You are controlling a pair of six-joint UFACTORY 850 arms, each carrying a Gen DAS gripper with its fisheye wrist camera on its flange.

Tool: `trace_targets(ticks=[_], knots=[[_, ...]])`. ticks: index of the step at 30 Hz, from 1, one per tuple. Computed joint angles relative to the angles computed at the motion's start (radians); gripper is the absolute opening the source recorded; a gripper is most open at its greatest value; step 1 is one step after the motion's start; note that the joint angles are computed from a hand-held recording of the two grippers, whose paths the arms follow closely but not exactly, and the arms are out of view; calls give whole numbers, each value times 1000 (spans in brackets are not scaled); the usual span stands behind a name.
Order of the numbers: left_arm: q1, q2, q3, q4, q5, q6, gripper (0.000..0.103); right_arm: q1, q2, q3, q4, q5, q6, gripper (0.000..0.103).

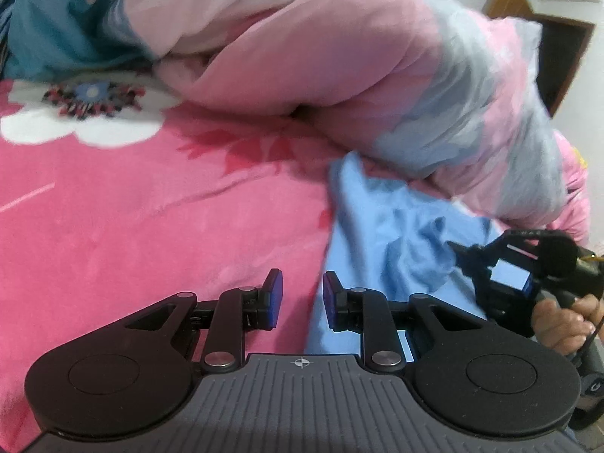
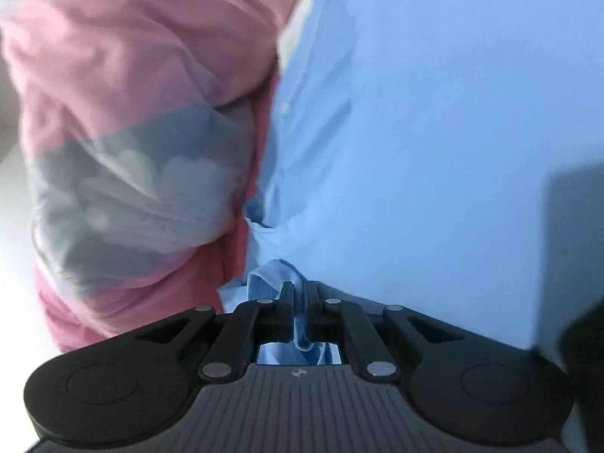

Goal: Fold clothes

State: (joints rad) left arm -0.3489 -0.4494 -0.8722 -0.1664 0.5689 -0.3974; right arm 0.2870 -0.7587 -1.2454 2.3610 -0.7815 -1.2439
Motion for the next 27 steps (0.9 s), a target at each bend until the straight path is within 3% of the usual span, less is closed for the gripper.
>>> trace_targets(ticks=[6, 9, 14, 16, 19, 25, 26, 27], knots=[[-13, 37, 51, 157, 177, -22, 22, 5, 32, 24, 17, 7, -102, 9], [-34, 35, 40, 175, 197, 59, 24, 8, 19, 12, -3, -1, -103, 18], [-72, -34, -85, 115, 26, 223, 25, 17, 8, -69, -150, 104, -154, 33], [-86, -71, -144, 16, -61, 347, 25, 25, 14, -92, -193, 166, -184, 47], [-92, -94, -173, -106, -82, 450, 25, 28, 3, -133, -266, 212, -170, 53], [-86, -128, -221, -55, -122, 392, 24, 49, -42, -236, -424, 270, -119, 51], [-88, -133, -225, -45, -121, 379, 21, 60, -41, -242, -413, 305, -155, 48], [-92, -135, -225, -41, -112, 372, 15, 72, -36, -242, -382, 347, -209, 33]])
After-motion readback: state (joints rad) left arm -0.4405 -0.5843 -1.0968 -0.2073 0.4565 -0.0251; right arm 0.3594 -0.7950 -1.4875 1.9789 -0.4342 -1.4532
